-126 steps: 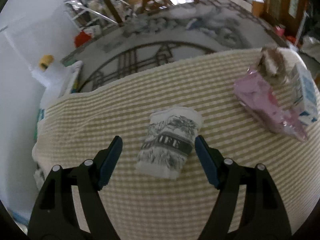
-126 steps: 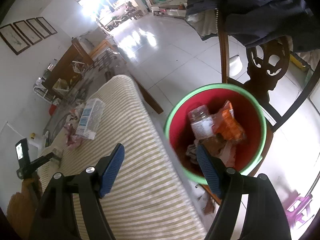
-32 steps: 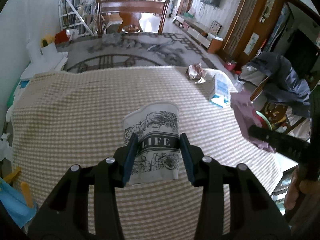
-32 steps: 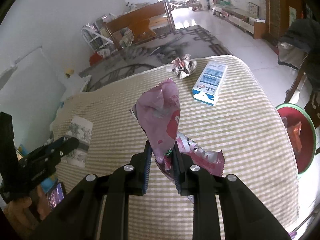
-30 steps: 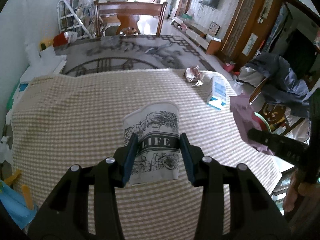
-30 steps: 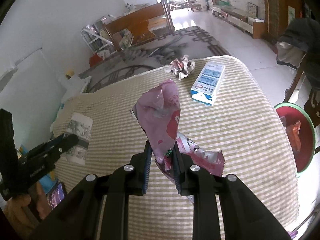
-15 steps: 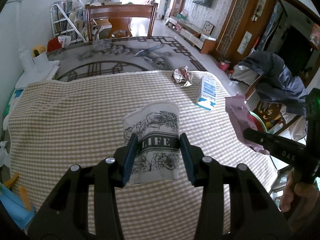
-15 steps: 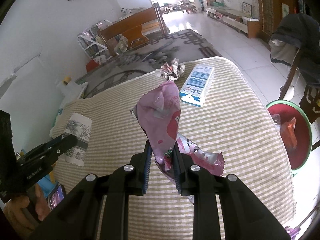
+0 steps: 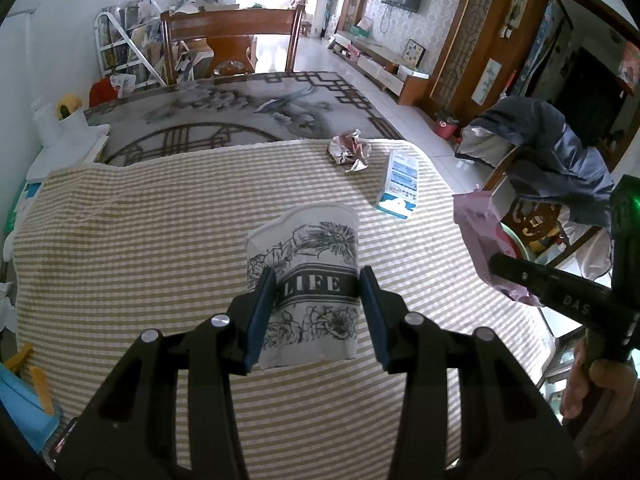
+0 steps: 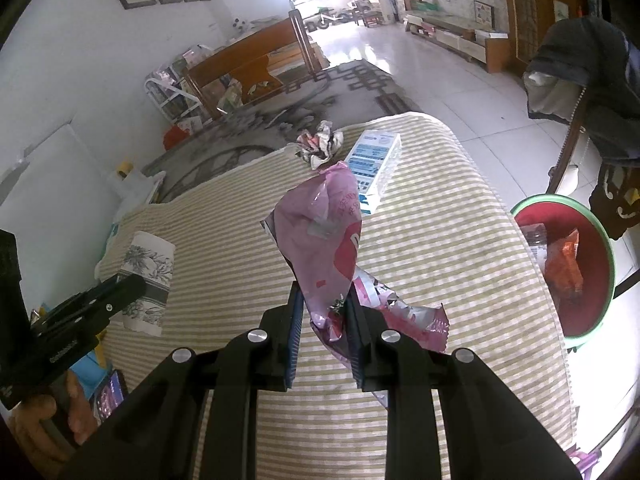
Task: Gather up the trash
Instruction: 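Carry white cup and pink wrapper over to the red bin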
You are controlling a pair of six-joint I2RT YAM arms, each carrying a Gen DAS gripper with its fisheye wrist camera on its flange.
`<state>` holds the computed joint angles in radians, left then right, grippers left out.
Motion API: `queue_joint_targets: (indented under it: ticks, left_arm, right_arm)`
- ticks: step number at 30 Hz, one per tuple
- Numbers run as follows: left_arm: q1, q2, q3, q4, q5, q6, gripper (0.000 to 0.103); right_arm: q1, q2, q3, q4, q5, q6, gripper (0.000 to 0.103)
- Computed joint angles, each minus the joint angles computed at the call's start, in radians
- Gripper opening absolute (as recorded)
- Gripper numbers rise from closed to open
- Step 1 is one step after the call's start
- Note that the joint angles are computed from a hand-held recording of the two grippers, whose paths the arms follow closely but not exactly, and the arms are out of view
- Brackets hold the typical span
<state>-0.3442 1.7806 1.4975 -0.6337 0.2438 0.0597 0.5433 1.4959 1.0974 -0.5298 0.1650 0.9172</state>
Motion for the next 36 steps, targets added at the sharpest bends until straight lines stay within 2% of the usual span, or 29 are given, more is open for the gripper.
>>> queue_joint_targets:
  ticks: [11,20,30,36]
  left_arm:
    - [-0.108,0.032,0.045,0.004,-0.041,-0.058,0.041]
    - [-0.241,0.117,0.162,-0.009,-0.087,-0.109,0.041]
    - [-0.400,0.315,0.417,-0.090,-0.109,-0.168,0.041]
    - [-0.490,0.498,0.689,-0.217,-0.094,-0.160,0.041]
  right_arm:
    - [-0.098,-0.131,-0.114,-0.015,-0.030,-0.043,0.021]
    - [-0.294,-0.288,-0.251,-0.022,-0.110,-0.128,0.021]
    - [-0.636,-0.430,-0.373,-0.053,-0.273,-0.292,0.021]
    - [-0.849,-0.478,-0.421,-0.088,-0.367,-0.393,0.022]
